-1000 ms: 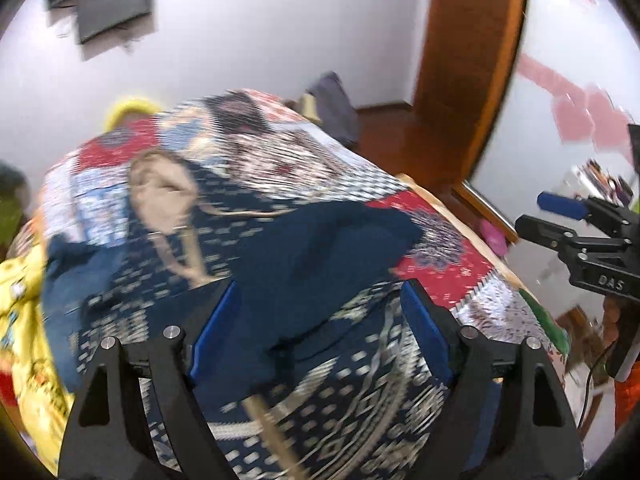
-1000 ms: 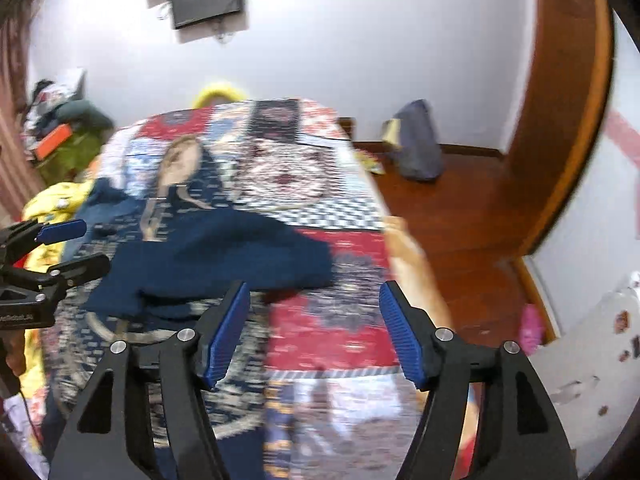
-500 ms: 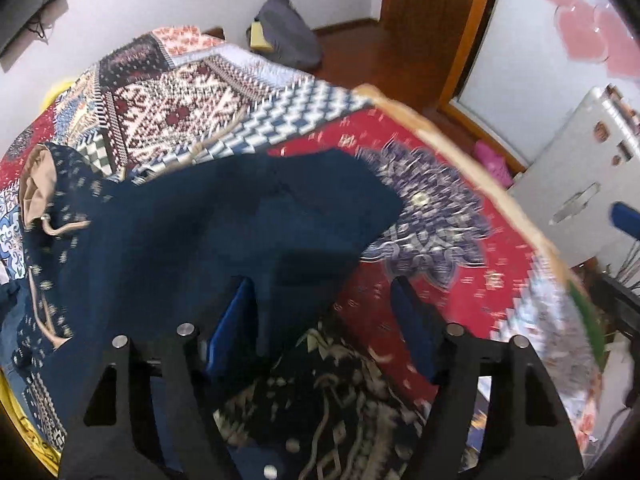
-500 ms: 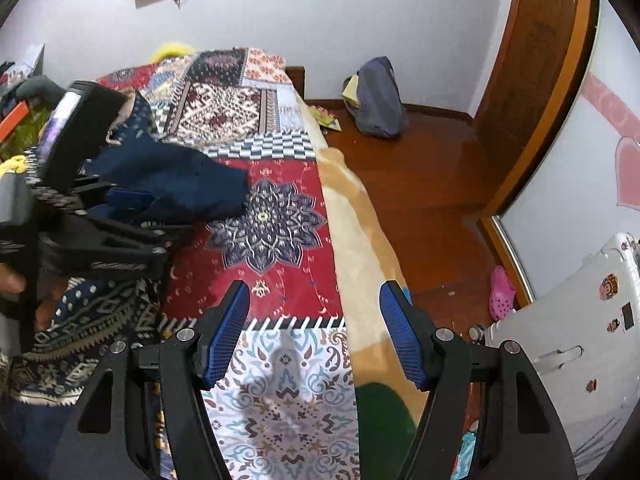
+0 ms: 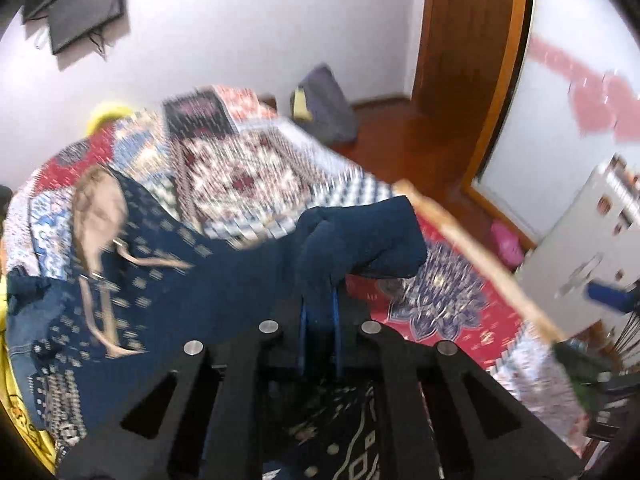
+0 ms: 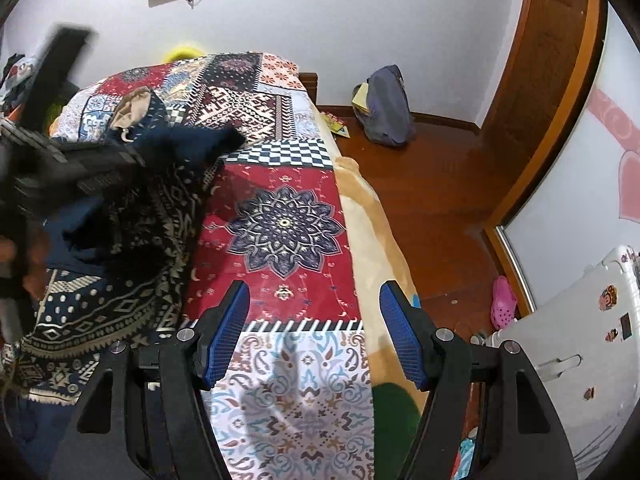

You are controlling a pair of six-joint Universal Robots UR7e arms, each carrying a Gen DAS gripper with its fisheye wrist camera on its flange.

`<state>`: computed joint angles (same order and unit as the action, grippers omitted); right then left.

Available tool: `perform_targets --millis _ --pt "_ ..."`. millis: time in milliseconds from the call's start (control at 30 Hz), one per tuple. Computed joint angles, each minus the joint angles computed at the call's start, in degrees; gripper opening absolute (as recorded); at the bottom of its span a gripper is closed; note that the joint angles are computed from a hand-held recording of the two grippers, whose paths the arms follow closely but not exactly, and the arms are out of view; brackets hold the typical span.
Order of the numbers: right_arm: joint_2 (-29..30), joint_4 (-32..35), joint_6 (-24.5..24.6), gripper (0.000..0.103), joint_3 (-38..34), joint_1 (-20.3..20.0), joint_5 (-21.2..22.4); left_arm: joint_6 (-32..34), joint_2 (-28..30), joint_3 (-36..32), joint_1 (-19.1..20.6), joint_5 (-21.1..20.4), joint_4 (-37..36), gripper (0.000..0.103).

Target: Fold large clothes

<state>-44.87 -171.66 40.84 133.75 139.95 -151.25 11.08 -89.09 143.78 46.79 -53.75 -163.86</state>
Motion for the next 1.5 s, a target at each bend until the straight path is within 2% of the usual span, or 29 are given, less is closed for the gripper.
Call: perform_targets --millis 100,233,333,500,700,833,900,1067,1233,1333,1400,1500 --pt "0.1 0.9 0.3 0.064 -1.0 1.1 0.3 0.0 -7.7 -0.5 -1.2 -0.2 3.9 0.009" --pt "0.3 1.7 0.0 0.064 -2.9 2.6 0.6 1.3 -16.9 -2.2 -1.0 0.3 9.4 0.009" --pt "1.4 -0.2 -1.7 0.064 -4.3 2.9 1.8 2.4 -21.9 -3.7 1.3 -0.1 12.6 0.009" --pt "4.3 -3.0 -4.3 0.064 -7.3 1.9 4.5 5.6 -26.1 -5.9 8.8 -1.1 13.4 0.009" --pt "9.1 -4.2 -7.1 0.064 -12.3 0.1 8.1 9.6 -25.3 -9.2 22.2 -7.2 11.7 0.009" --pt "12.3 -1.1 -9.0 0.064 -16.8 -1.7 9.5 10.7 -22.5 -11.7 31.3 -12.3 12.3 0.009" --pt "14.0 1.4 -10.0 0.064 -19.4 -2.6 9.4 11.3 -21.0 -12.2 34.8 -12.9 12.2 0.009" --pt "17.0 7.1 -10.5 0.064 -24.1 -4.9 9.4 14.9 -18.5 -12.1 40.1 -11.6 10.5 0.009" --pt "18.7 12.7 -8.9 0.064 -25.6 -7.4 9.9 16.5 -17.4 -11.3 43.2 -10.3 9.2 0.010" --pt "18.9 8.6 -9.8 0.065 -24.1 -7.9 10.5 16.4 -17.4 -11.3 45.7 -11.5 8.3 0.013" --pt "18.4 5.8 -9.9 0.065 -22.8 -8.4 11.9 15.3 -17.2 -12.0 47.5 -11.9 8.4 0.021" --pt "17.7 2.6 -9.2 0.066 -21.2 -9.4 14.4 14.4 -17.1 -13.1 50.8 -13.3 8.6 0.023"
